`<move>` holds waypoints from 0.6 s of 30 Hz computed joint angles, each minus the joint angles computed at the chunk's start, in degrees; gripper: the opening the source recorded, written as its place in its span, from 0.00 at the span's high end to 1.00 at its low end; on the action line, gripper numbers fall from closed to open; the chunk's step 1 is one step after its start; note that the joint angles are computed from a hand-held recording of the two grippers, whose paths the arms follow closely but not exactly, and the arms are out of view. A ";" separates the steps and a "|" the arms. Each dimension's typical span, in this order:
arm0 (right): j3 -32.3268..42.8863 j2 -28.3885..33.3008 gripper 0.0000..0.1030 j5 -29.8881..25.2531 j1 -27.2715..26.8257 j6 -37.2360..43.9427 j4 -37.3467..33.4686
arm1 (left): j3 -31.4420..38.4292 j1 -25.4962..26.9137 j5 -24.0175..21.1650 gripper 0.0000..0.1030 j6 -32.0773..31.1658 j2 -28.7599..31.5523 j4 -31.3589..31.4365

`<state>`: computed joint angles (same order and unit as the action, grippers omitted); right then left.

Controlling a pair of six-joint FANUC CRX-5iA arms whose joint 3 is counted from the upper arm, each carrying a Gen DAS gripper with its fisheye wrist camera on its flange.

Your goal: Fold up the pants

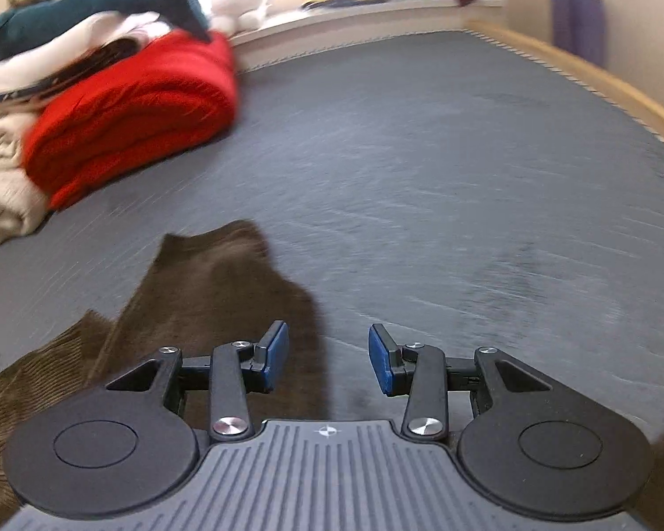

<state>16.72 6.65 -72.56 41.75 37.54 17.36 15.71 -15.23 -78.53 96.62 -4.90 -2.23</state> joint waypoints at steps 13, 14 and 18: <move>0.90 6.64 0.44 4.47 -4.35 -1.01 -8.24 | -0.66 2.91 0.82 0.91 -0.69 0.81 3.77; 1.11 7.11 0.44 4.36 -4.44 -0.98 -8.34 | -0.70 3.08 0.70 0.91 -0.88 0.86 3.87; 1.73 8.48 0.46 3.73 -4.44 -0.31 -8.74 | -0.74 3.70 0.27 0.90 -1.38 0.89 3.56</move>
<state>18.45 15.13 -68.82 37.31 37.23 8.61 14.98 -11.53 -78.26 95.24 -4.01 1.33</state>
